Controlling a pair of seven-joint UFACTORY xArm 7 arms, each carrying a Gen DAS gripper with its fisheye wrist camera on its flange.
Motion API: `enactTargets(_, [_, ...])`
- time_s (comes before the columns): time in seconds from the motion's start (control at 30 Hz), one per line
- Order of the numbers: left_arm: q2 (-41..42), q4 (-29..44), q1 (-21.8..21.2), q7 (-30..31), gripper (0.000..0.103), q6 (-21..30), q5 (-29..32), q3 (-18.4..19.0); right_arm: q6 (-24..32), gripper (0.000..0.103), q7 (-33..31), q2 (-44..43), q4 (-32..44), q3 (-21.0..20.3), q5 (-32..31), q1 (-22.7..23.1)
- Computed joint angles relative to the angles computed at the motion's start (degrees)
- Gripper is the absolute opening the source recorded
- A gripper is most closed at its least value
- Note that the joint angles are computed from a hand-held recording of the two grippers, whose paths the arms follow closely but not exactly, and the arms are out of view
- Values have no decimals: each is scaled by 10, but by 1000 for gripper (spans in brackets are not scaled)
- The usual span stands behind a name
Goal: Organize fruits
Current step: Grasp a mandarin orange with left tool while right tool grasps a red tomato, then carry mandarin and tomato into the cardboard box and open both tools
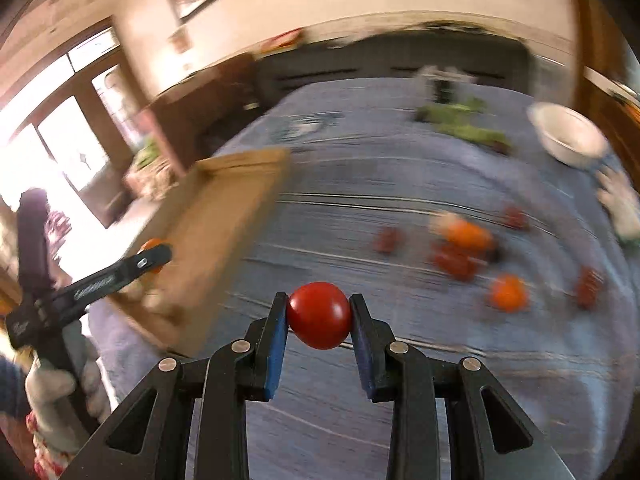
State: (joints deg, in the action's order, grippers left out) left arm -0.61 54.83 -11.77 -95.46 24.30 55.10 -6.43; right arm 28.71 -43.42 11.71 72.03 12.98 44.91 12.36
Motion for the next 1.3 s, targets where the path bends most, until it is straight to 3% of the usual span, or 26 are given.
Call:
enactTargets(0.13, [-13, -18, 23, 23, 34, 19, -23, 16, -4, 34, 24, 42, 46, 21, -45, 40])
enactTargets(0.3, [8, -7, 40, 85, 34, 41, -72, 23, 2, 34, 104, 124, 129, 23, -149, 93])
enactTargets(0.5, [25, -8, 44, 112, 35, 19, -96, 38, 36, 34, 196, 209, 219, 21, -246, 120])
enactTargets(0.7, [11, -19, 43, 92, 50, 10, -80, 40, 38, 35, 215, 232, 241, 33, -276, 124])
enactTargets(0.8, [-11, -30, 45, 75, 56, 17, -67, 31, 30, 42, 211, 223, 230, 41, -274, 117])
enactTargets(0.87, [-27, -34, 46, 56, 58, 31, -50, 20, 9, 58, 205, 202, 205, 46, -268, 109])
enactTargets(0.93, [-48, -41, 45, 24, 61, 51, -24, 4, -15, 66, 201, 179, 176, 48, -261, 101])
enactTargets(1.17, [-102, -54, 36, -80, 75, 113, 43, -56, -115, 75, 244, 68, 44, 16, -278, 89])
enactTargets(1.3, [-103, -47, 23, -101, 75, 115, 48, -73, -185, 79, 326, 4, -35, -38, -362, 106])
